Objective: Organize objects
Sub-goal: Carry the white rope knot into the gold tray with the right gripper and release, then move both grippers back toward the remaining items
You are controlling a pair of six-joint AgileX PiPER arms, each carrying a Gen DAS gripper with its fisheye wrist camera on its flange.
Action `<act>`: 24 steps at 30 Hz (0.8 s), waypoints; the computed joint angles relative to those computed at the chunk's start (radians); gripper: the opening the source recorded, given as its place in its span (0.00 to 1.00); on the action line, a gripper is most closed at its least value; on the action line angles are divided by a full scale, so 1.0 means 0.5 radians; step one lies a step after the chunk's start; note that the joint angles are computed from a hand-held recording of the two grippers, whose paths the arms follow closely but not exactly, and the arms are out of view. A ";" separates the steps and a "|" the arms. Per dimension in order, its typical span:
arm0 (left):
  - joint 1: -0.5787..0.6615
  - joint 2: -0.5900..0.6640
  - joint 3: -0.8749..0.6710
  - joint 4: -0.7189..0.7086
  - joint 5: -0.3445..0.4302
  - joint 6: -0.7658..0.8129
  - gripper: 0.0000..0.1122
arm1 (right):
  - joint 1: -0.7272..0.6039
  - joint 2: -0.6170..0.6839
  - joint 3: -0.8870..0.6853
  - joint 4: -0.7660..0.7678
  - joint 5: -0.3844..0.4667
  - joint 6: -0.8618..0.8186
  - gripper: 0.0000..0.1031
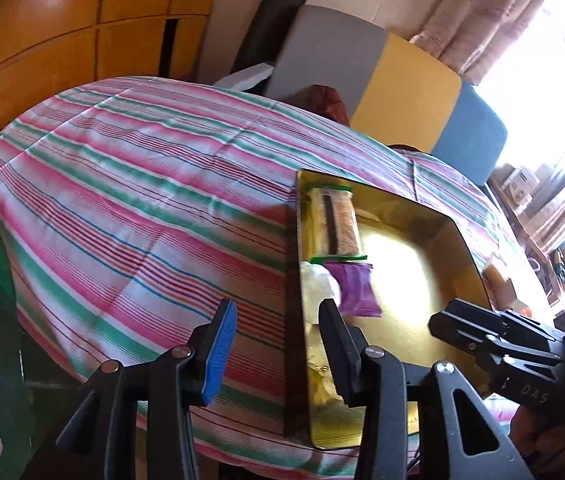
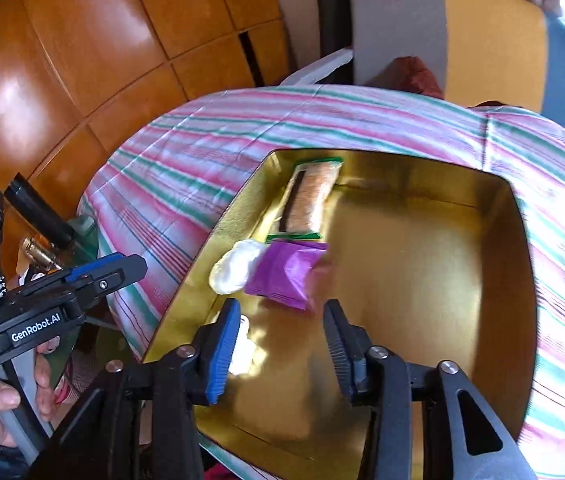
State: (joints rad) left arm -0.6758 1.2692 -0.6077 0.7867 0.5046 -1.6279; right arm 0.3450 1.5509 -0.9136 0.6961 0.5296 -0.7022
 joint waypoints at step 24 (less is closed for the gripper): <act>-0.320 0.435 -0.745 -0.316 0.144 0.681 0.38 | -1.959 0.010 -0.200 0.094 0.588 -0.433 0.68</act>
State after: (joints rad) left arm -0.8358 1.4869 -0.9801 0.6285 0.5766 -1.2876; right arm -0.6347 1.5560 -1.0137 0.7430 0.8238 -0.9187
